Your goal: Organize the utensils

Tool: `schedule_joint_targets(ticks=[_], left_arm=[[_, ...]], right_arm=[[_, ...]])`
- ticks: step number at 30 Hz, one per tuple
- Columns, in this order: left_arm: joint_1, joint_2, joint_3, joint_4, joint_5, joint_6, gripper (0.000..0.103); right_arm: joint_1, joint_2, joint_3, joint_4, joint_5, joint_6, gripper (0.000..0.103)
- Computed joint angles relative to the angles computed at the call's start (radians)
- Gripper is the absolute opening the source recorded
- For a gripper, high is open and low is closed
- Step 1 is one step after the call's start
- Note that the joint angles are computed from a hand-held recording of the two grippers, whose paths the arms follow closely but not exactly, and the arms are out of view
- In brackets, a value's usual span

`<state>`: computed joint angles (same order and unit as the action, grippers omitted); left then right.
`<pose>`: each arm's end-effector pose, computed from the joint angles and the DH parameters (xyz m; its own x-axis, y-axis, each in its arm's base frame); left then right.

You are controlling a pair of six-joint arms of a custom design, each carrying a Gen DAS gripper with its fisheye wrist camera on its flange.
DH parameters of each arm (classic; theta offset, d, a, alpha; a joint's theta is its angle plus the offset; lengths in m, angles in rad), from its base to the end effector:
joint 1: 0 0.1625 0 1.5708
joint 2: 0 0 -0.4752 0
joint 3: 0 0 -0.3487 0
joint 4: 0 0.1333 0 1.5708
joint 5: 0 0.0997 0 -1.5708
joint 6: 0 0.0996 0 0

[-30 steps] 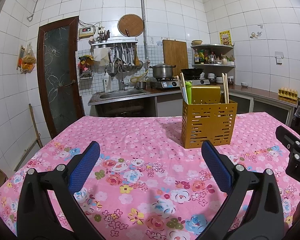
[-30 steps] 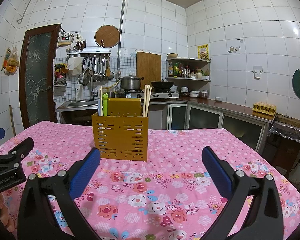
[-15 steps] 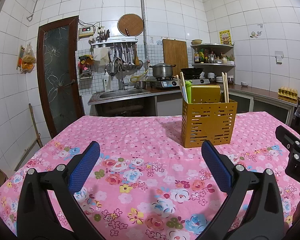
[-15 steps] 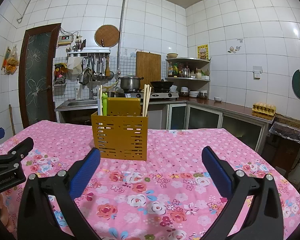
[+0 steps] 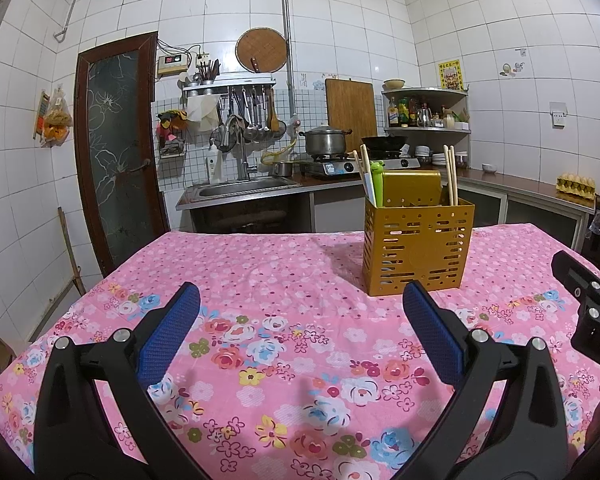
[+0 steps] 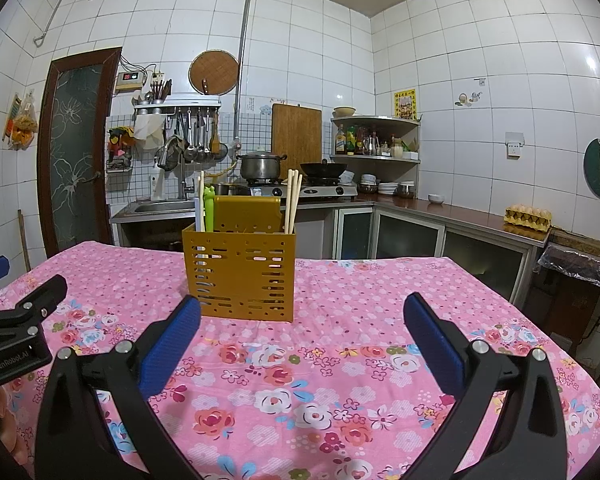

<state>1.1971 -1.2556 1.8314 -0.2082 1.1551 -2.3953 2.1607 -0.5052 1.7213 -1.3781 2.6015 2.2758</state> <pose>-0.0170 -0.5186 0.2986 -0.6373 0.2148 -0.7401 0.7680 0.2571 -0.5866 0.3755 -0.4749 -0.0246 -0.6504 0.3725 0.6620 -0.6259 0.2310 -0.7449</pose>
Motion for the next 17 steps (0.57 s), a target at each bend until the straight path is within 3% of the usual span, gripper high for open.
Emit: schedule_joint_targets(ticks=[17], left_arm=[[0.001, 0.001, 0.000, 0.005, -0.012, -0.007, 0.098]], right_arm=[[0.002, 0.001, -0.002, -0.003, 0.005, -0.003, 0.099]])
